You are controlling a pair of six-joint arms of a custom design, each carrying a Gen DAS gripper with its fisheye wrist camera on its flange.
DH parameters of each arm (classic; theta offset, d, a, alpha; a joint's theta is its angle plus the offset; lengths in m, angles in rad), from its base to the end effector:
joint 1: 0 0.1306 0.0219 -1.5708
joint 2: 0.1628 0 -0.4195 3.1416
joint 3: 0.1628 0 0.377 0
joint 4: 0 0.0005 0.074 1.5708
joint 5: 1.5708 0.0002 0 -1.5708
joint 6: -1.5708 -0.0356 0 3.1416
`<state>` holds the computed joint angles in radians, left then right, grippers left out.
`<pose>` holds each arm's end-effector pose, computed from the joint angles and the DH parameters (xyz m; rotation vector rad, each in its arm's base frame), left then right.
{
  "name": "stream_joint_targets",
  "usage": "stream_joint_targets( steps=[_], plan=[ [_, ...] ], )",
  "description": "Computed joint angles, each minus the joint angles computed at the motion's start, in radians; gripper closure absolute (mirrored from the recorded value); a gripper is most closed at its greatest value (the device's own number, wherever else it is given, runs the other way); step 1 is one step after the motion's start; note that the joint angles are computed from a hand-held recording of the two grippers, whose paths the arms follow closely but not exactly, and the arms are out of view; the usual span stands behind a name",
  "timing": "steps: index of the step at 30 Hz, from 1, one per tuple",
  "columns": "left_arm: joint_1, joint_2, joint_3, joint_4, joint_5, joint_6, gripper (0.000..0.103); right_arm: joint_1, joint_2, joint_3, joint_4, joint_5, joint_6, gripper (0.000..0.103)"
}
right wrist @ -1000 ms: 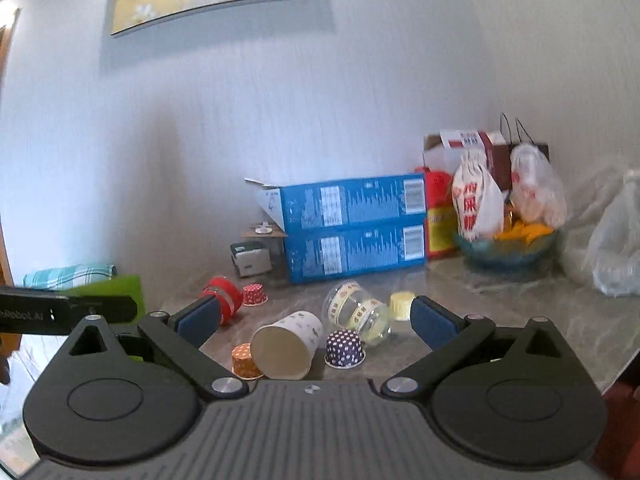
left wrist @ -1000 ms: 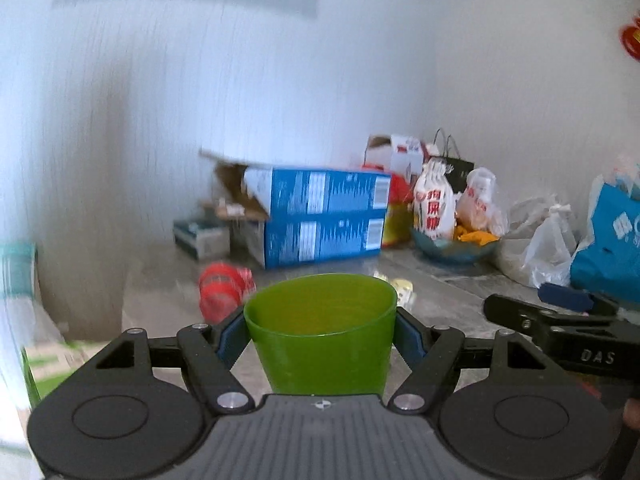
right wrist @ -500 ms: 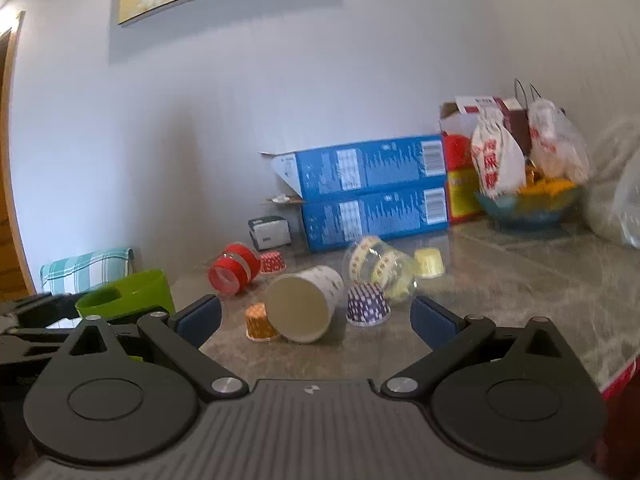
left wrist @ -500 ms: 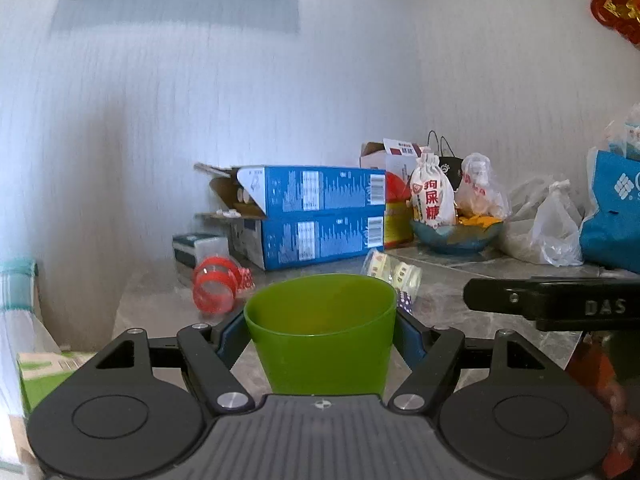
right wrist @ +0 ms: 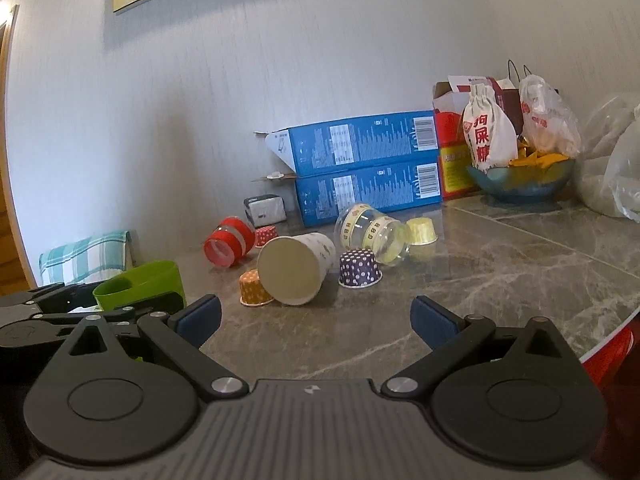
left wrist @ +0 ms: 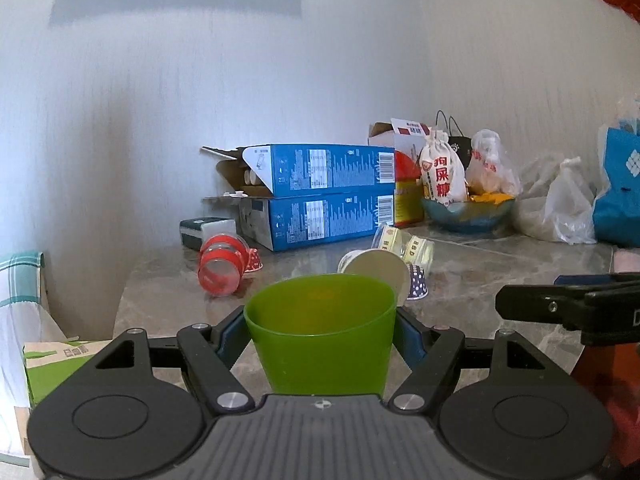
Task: Flip cup upright
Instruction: 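Lower the green cup rim-up onto the table and open the left gripper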
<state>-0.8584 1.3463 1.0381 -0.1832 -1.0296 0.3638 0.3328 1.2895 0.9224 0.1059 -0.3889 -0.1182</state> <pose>0.3081 -0.3108 0.3912 -0.1444 1.8154 0.2063 0.3998 0.1519 0.3840 -0.4746 1.8031 0.6704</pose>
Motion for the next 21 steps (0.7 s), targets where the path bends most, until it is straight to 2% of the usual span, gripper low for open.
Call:
stream_joint_targets(
  steps=[9,13,16,18,21],
  plan=[
    [0.0,0.002,-0.009,0.032,0.007,-0.047,0.026,0.007,-0.005,0.0,-0.019,0.001,0.018,0.001],
    [0.0,-0.002,-0.002,0.006,0.012,-0.024,0.025,0.009,-0.006,0.003,-0.027,-0.005,0.023,0.001],
    [0.002,-0.011,-0.01,0.014,0.026,-0.029,0.024,0.01,-0.007,0.003,-0.03,-0.005,0.03,0.001],
    [0.002,-0.014,-0.015,0.02,0.036,-0.044,0.016,0.009,-0.007,0.003,-0.03,-0.006,0.03,0.001],
    [-0.003,-0.015,-0.021,0.041,0.045,-0.073,0.01,0.008,-0.008,0.002,-0.031,-0.01,0.03,0.001]
  ],
)
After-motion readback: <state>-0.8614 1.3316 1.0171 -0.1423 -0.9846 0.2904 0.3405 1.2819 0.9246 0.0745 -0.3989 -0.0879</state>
